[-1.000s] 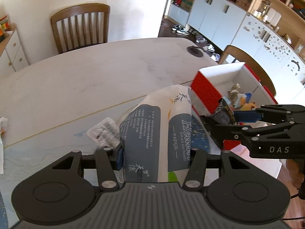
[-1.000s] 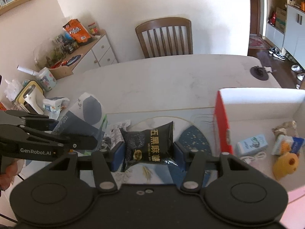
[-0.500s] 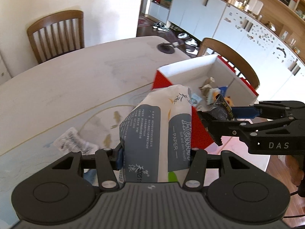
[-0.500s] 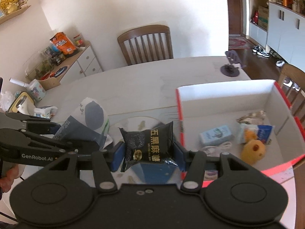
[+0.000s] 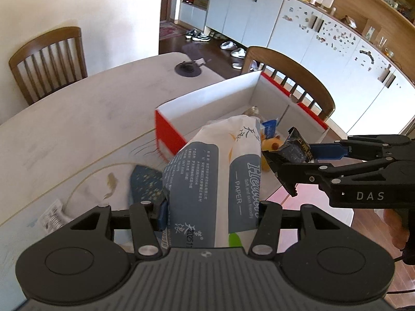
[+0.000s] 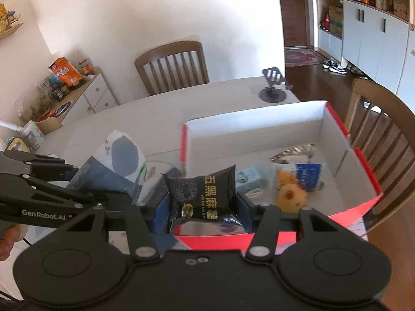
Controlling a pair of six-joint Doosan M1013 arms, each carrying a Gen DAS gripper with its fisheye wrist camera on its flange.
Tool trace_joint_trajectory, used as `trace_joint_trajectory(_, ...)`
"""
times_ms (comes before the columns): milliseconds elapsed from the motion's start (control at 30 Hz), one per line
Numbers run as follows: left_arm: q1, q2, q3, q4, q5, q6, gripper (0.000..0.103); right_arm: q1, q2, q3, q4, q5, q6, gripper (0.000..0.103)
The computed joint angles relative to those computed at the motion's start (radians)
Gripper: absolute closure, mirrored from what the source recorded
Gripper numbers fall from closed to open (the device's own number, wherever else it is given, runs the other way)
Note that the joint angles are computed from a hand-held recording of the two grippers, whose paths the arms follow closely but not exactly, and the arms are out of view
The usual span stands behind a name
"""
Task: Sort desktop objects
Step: 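Carry the tissue pack with the left tool over the box while the right tool carries the black bag, then lower the black bag into the box and open the right tool while the left tool lowers the tissue pack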
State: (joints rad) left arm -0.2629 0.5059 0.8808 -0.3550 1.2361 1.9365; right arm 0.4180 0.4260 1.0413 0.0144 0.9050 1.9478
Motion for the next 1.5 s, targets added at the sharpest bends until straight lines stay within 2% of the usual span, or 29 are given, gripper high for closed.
trace_joint_trajectory(300,-0.045,0.04,-0.061,0.001,0.007,-0.02,0.052,-0.034,-0.019,0.033,0.0,0.001,-0.02,0.049)
trace_joint_trajectory(733,-0.087,0.143,-0.215,0.071,0.047,-0.089,0.052,-0.071,-0.006,0.031,0.018,0.029,-0.051,0.049)
trace_joint_trajectory(1167,-0.118,0.276,-0.409,0.147,0.147,-0.138,0.052,-0.096,0.044,-0.011,0.035,0.089,-0.065,0.049)
trace_joint_trajectory(1500,-0.127,0.356,-0.523,0.188,0.228,-0.132,0.052,-0.104,0.09,-0.068,0.081,0.152,-0.151,0.049)
